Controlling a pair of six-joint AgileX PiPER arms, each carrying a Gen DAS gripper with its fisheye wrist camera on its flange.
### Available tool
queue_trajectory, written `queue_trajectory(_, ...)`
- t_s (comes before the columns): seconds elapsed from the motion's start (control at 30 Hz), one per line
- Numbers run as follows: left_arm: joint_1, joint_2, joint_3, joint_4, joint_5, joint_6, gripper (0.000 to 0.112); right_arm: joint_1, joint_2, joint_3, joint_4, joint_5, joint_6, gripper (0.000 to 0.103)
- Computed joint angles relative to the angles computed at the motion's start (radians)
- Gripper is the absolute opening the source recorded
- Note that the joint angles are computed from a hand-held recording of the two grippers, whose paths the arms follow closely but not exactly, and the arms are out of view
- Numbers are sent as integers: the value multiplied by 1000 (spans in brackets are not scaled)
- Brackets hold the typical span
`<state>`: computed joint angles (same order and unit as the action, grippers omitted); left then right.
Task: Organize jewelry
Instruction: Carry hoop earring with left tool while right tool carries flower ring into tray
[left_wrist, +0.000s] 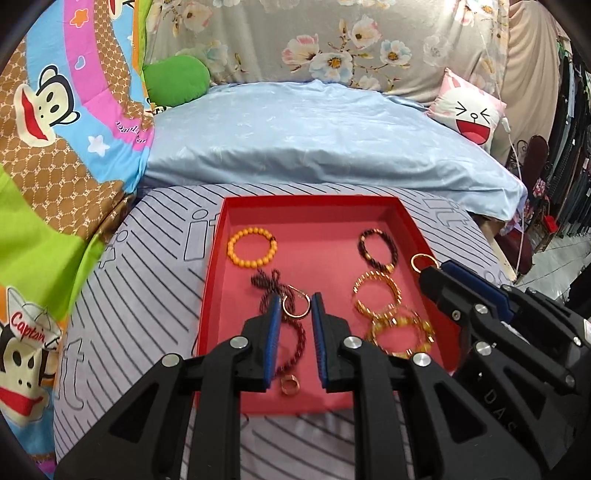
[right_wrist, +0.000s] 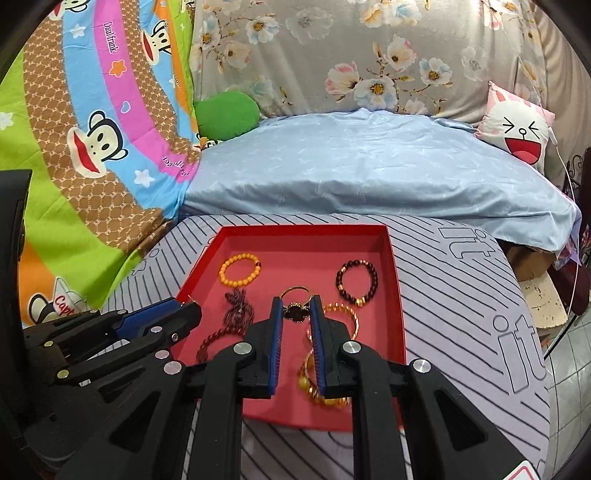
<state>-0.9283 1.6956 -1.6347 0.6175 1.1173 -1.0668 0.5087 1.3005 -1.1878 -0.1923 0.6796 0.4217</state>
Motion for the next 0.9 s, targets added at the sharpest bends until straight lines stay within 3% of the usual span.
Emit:
queue_trajectory(0.43, 118, 96, -58, -58, -60, 77, 16, -41, 162, -81, 39, -44, -51, 14)
queue_trajectory(0.9, 142, 150, -93, -69, -74, 95, 16, -63, 219, -91, 53, -56, -66, 14)
